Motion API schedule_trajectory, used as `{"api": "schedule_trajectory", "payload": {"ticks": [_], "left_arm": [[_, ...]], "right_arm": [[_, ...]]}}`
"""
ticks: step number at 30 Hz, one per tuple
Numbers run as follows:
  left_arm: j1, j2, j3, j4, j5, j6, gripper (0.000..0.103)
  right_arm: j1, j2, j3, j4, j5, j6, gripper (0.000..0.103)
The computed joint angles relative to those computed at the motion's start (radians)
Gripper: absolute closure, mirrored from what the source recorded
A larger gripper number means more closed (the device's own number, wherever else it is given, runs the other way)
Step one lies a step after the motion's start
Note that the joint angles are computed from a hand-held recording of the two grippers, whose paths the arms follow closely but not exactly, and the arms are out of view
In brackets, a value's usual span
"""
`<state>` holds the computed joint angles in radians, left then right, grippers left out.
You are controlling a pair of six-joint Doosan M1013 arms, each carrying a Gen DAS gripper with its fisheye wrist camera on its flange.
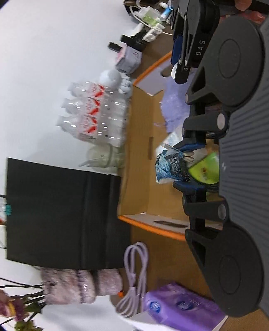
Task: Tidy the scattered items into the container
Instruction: 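Carry the packet and tin into the box and open both tools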
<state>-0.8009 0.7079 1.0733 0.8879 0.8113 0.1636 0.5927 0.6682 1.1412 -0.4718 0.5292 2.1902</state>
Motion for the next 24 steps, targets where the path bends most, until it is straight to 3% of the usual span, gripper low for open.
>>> {"api": "schedule_trajectory", "payload": {"ticks": [3,6,8,9,10,11,21,24], "left_arm": [[0.005,0.013,-0.011,-0.032,0.022,0.032,0.070],[0.009,0.026,-0.031,-0.068,0.045,0.062,0.058],[0.009,0.034,-0.045,-0.087,0.061,0.096,0.038],[0.009,0.038,-0.052,-0.097,0.068,0.110,0.031],[0.008,0.042,-0.059,-0.106,0.079,0.118,0.015],[0.008,0.044,-0.064,-0.111,0.092,0.119,0.003],[0.005,0.009,-0.018,-0.106,0.055,0.097,0.000],[-0.018,-0.036,0.057,0.004,0.017,0.019,0.000]], "right_arm": [[-0.005,0.007,0.003,0.042,0.010,-0.031,0.064],[-0.009,0.010,0.000,0.089,0.016,-0.066,0.062],[-0.009,0.013,-0.006,0.108,0.026,-0.082,0.040],[-0.009,0.014,-0.009,0.108,0.030,-0.082,0.017],[-0.008,0.015,-0.010,0.107,0.032,-0.083,0.006],[-0.007,0.014,-0.009,0.106,0.030,-0.088,0.006],[-0.002,-0.024,0.037,0.098,-0.001,-0.098,0.000],[0.001,-0.075,0.116,0.055,-0.091,-0.072,0.000]]}}
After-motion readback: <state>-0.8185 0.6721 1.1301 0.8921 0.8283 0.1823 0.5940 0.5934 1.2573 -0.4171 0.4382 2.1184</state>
